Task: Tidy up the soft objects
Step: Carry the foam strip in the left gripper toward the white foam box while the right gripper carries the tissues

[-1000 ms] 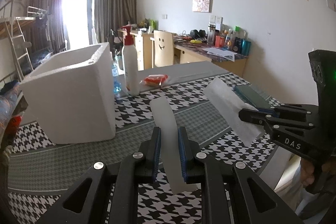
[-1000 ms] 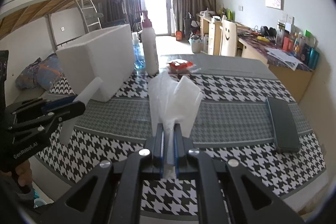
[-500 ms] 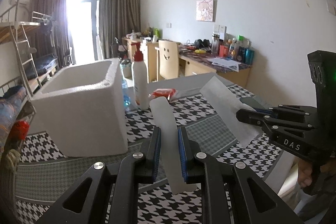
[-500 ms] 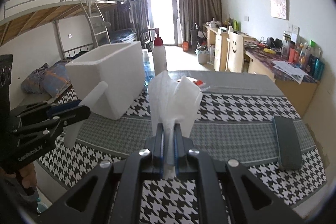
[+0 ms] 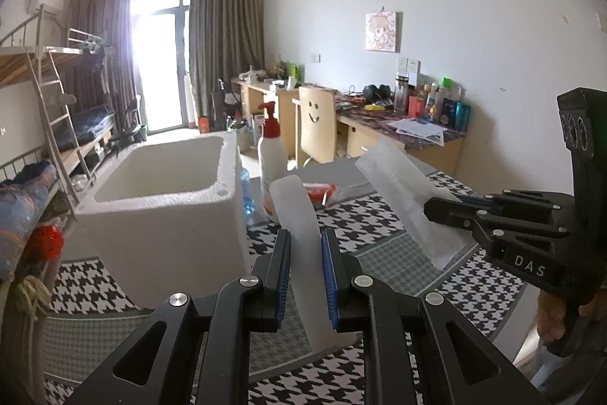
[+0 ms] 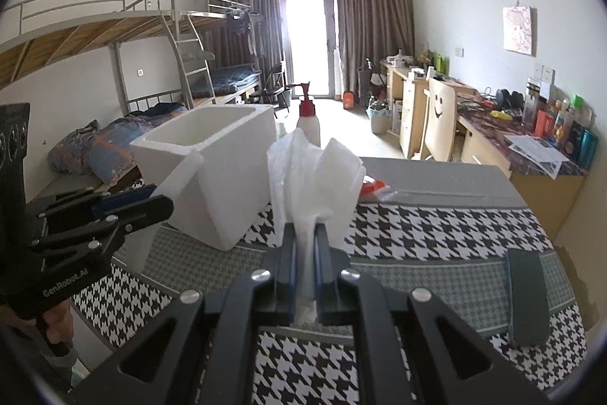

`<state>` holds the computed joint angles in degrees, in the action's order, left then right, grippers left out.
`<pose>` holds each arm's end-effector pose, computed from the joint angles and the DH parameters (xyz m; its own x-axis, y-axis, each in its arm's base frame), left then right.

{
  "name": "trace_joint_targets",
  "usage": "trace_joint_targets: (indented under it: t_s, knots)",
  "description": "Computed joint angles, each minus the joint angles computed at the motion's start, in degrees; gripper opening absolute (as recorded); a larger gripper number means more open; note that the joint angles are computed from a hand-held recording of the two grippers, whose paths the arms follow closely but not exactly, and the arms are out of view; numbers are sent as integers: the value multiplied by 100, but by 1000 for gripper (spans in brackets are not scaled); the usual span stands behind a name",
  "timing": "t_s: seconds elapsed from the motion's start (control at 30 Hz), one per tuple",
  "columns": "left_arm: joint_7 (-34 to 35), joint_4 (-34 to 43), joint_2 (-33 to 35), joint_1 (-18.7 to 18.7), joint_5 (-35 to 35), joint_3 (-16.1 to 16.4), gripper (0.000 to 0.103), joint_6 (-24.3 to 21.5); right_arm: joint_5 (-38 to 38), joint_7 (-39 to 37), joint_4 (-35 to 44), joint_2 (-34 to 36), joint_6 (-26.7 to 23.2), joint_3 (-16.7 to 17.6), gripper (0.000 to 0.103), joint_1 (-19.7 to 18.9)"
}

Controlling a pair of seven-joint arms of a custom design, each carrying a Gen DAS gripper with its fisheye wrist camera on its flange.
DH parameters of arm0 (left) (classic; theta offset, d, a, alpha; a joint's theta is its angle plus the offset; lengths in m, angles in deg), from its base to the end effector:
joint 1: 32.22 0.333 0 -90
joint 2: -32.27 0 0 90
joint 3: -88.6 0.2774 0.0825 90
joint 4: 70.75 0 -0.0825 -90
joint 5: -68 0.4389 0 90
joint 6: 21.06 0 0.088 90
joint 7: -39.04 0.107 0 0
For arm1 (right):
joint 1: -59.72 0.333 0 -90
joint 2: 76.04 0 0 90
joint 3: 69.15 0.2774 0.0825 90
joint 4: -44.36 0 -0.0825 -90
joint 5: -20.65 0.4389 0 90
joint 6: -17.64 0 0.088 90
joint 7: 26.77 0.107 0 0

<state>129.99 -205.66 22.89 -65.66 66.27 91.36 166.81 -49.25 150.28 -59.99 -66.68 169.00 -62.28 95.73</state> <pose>0.4981 -0.2912 0.4603 -0.5022 -0.8646 0.0177 -0.4096 0.2198 -0.8854 0.4910 0.4847 0.4470 0.1743 -0.9831 -0.0560 -0.5129 -0.0421 -0.8574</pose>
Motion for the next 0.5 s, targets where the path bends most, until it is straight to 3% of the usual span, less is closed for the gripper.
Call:
trace_joint_targets:
  t_s: [0.1, 0.37, 0.47, 0.5]
  knots:
    - [-19, 93, 29, 175, -3, -142, 18, -31, 48, -110, 146, 104, 45, -20, 10, -11]
    - [231, 353, 135, 84, -239, -1, 18, -77, 4, -266, 462, 257, 147, -121, 10, 53]
    - [196, 395, 163, 435, -241, -342, 18, -41, 60, -382, 617, 353, 166, -156, 10, 82]
    - [203, 415, 172, 420, -244, -323, 18, -46, 70, -400, 636, 364, 183, -175, 10, 93]
